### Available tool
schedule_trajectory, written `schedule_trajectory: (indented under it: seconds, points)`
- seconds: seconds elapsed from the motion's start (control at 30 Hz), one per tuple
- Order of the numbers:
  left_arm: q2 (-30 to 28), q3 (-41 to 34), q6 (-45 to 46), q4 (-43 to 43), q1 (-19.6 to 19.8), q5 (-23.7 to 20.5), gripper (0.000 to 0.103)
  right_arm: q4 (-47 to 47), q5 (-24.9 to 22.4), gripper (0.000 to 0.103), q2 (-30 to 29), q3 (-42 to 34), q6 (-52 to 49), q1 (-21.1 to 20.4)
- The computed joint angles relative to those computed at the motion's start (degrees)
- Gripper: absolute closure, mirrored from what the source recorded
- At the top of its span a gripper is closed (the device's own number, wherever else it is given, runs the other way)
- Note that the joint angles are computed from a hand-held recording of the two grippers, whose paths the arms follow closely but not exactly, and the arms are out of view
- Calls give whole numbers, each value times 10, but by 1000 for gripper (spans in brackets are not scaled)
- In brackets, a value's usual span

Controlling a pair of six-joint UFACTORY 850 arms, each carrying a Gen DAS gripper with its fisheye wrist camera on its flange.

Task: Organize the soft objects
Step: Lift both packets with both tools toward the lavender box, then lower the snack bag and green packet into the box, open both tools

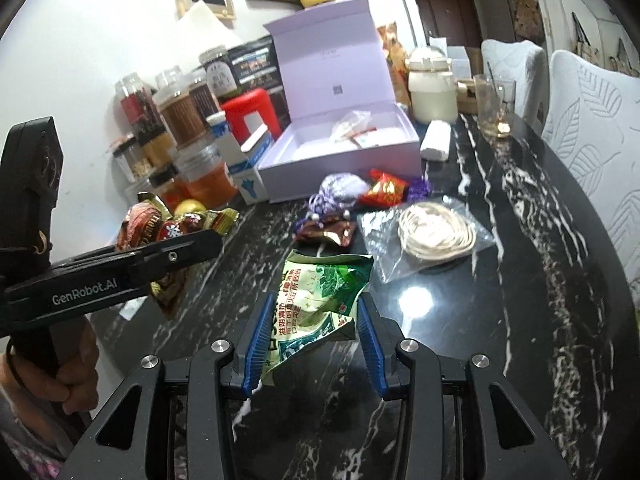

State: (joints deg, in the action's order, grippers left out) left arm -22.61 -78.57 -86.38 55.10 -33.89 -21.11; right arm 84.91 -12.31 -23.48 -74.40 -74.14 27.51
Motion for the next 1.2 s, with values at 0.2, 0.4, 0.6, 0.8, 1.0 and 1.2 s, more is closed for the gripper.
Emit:
schedule_trajectory:
  seconds: [0.2, 0.4, 0.6, 0.8, 1.0, 1.2]
  points:
    - [-17, -40, 21, 5, 3, -1, 43, 44, -3, 62, 1, -13, -47, -8]
    - [-36, -86, 38, 25, 11, 2, 43, 11, -2, 62, -11, -56, -34, -18]
    - [-69, -147, 62, 41, 18, -12, 43, -78, -3, 62, -45, -129, 21, -25]
    - [-106, -216, 93, 29, 32, -22, 43, -205, -17, 62, -90, -214, 127, -33]
    - [-148, -291, 119, 22, 46, -34, 43, -234, -41, 62, -136, -295, 157, -40]
    - [-191, -361, 152, 3, 64, -38, 43, -299, -55, 62, -192, -396, 210, -43]
